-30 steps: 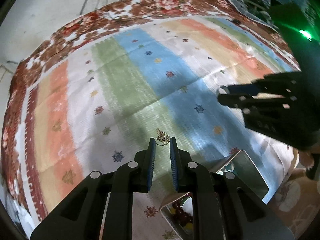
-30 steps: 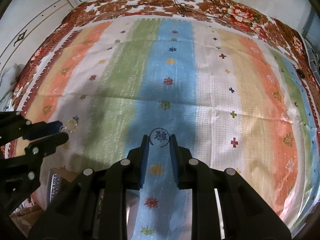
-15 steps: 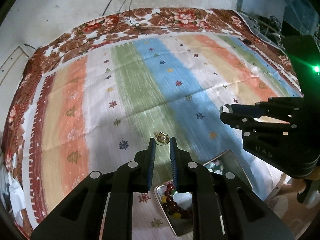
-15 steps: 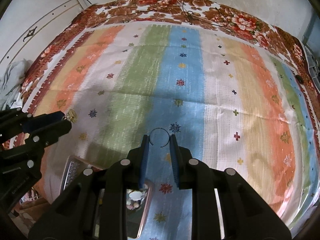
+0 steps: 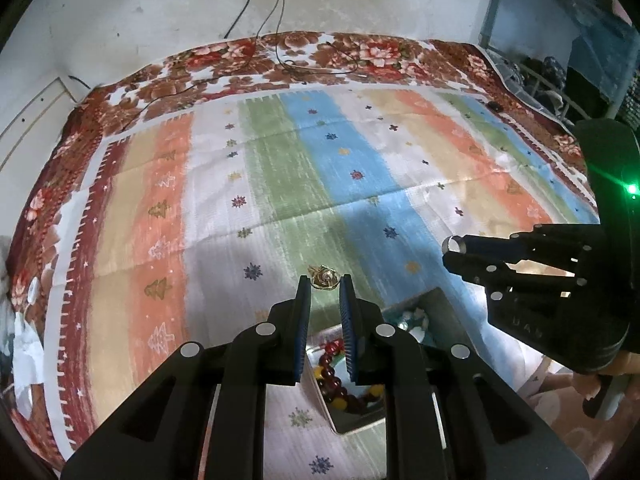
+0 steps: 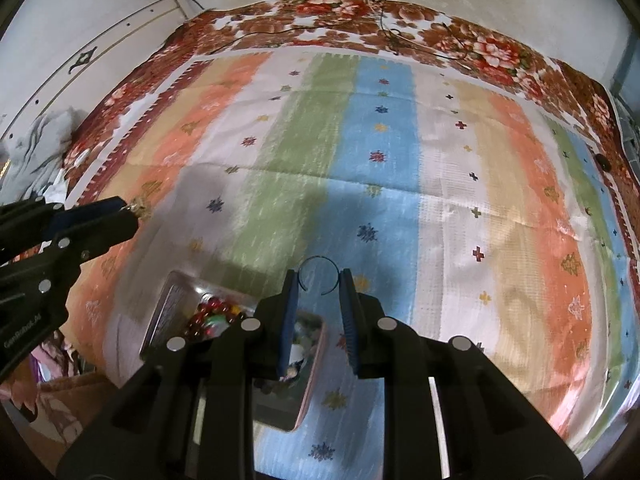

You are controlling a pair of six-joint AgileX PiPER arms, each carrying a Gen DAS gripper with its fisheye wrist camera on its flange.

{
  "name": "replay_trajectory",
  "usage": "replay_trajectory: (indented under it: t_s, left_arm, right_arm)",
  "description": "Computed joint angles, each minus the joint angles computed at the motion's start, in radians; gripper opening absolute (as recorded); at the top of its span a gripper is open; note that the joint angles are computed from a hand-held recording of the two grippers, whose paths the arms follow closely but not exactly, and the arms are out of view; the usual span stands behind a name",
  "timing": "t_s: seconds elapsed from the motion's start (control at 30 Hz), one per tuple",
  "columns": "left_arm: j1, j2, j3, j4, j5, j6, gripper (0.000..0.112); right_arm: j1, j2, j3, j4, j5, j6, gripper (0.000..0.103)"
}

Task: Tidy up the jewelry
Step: 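Lower both rings into the tin and open both tools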

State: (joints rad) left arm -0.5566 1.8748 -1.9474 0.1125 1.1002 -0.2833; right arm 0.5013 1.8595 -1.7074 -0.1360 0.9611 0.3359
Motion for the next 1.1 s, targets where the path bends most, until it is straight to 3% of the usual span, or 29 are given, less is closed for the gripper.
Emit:
replay_trajectory:
  t_s: [0.47, 1.1]
  left_arm:
    - [-0.021, -0.083, 0.134, 0.001, -0.051, -0.044, 0.014]
    - [0.029, -0.098, 0.161, -0.037, -0.064, -0.035, 0.014]
  right_arm:
    - [0.018, -0.094, 0.126, 0.098, -0.058, -0.019, 0.022]
    - [0.040, -0.061, 0.101, 0.127, -0.023, -0.072, 0.022]
